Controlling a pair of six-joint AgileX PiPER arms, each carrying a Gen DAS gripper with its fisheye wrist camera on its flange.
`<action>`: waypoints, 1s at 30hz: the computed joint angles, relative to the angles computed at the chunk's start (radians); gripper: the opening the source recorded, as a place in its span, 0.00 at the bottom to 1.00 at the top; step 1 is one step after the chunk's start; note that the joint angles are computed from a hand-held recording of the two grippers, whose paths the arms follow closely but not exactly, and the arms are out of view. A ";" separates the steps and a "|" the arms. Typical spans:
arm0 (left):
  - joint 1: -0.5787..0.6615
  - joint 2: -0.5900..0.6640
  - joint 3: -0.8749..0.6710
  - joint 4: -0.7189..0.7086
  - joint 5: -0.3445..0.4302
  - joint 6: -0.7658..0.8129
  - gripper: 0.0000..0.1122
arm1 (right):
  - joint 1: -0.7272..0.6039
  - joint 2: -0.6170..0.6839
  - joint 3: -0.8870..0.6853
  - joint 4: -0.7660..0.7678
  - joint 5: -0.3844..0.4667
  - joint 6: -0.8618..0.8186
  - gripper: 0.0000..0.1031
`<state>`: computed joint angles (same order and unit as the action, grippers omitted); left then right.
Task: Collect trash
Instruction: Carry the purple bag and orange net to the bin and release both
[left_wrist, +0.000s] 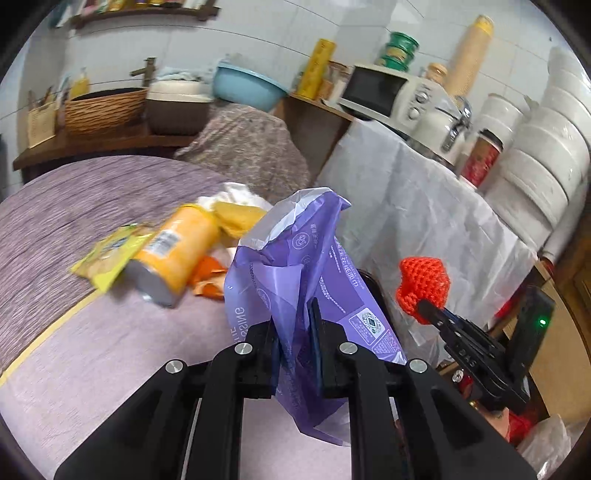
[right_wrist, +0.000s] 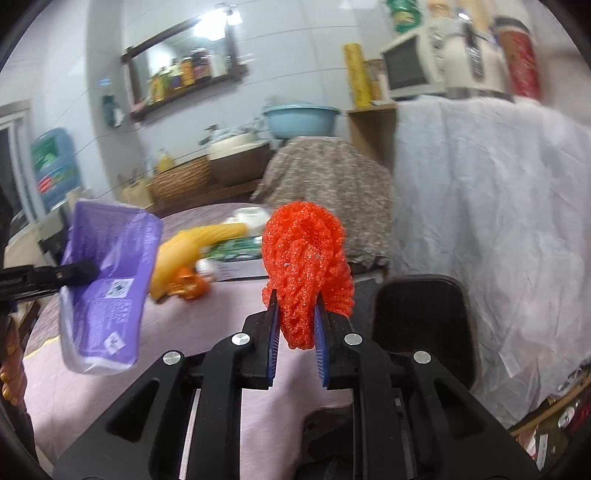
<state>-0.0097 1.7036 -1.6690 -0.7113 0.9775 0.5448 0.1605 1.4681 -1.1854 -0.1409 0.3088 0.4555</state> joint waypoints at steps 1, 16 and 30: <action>-0.025 0.016 -0.019 0.010 -0.001 -0.013 0.12 | -0.025 0.008 0.004 0.033 -0.004 -0.026 0.17; -0.291 0.258 -0.311 0.189 0.015 -0.241 0.12 | -0.266 0.509 -0.196 0.317 0.038 -0.268 0.17; -0.461 0.570 -0.778 0.388 0.168 -0.440 0.12 | -0.270 0.526 -0.111 0.079 -0.045 0.005 0.72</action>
